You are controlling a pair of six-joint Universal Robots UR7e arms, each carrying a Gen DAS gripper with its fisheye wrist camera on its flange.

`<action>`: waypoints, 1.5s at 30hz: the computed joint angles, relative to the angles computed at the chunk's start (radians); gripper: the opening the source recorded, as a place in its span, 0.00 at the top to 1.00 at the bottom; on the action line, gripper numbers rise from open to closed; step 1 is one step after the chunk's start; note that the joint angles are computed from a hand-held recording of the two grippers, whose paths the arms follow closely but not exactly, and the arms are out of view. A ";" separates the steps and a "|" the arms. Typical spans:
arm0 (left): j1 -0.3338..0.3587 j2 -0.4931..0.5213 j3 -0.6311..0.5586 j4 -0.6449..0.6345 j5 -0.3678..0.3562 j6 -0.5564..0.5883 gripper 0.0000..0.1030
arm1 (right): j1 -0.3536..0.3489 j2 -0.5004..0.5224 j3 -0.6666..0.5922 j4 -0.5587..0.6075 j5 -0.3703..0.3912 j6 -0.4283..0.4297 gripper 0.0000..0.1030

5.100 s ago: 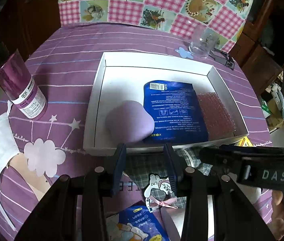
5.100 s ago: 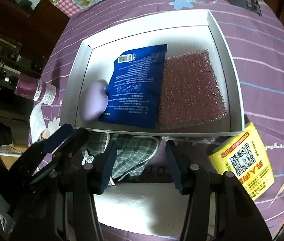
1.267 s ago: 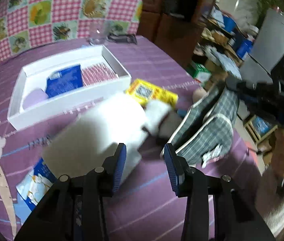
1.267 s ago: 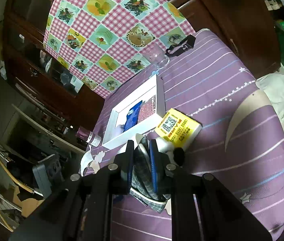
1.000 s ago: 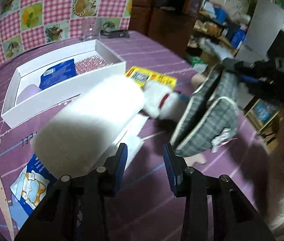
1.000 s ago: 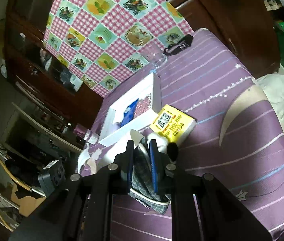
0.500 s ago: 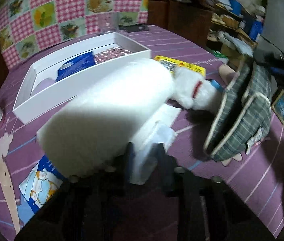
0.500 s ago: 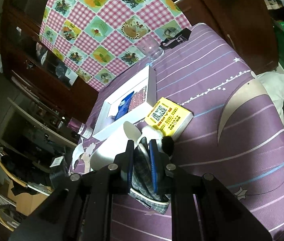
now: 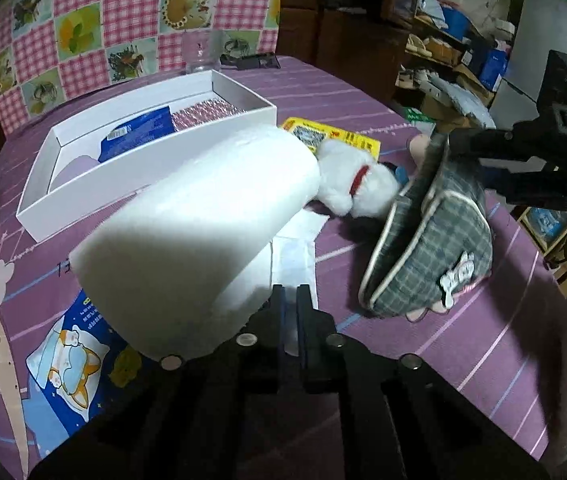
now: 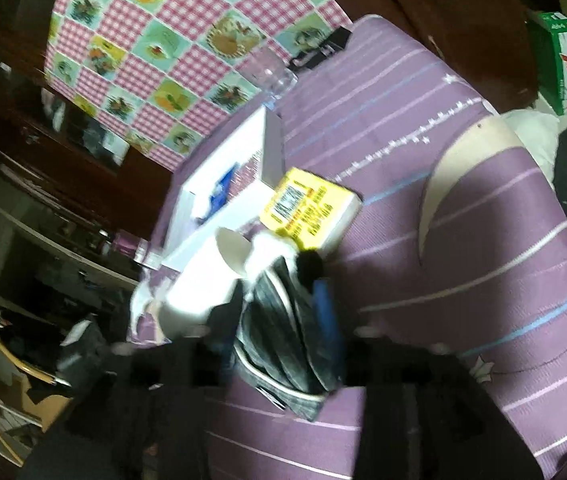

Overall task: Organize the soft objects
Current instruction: 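Carry the plaid pouch with the right tool past the plush dog, then grasp the white strip with the left tool while the right tool holds the pouch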

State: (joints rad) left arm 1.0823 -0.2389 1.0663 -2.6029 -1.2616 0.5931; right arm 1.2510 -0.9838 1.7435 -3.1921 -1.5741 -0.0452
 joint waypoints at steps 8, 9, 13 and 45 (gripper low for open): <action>-0.008 0.012 -0.004 0.012 0.033 0.019 0.51 | 0.027 0.048 -0.051 0.090 -0.098 -0.054 0.40; -0.007 0.013 -0.009 0.016 0.031 0.016 0.51 | 0.029 0.052 -0.050 0.081 -0.106 -0.066 0.47; -0.007 0.018 -0.007 -0.031 0.067 0.004 0.81 | 0.026 0.049 -0.037 0.059 -0.088 -0.087 0.64; 0.000 -0.079 0.101 -0.187 -0.174 -0.009 0.87 | 0.027 0.032 0.023 -0.165 0.091 -0.106 0.65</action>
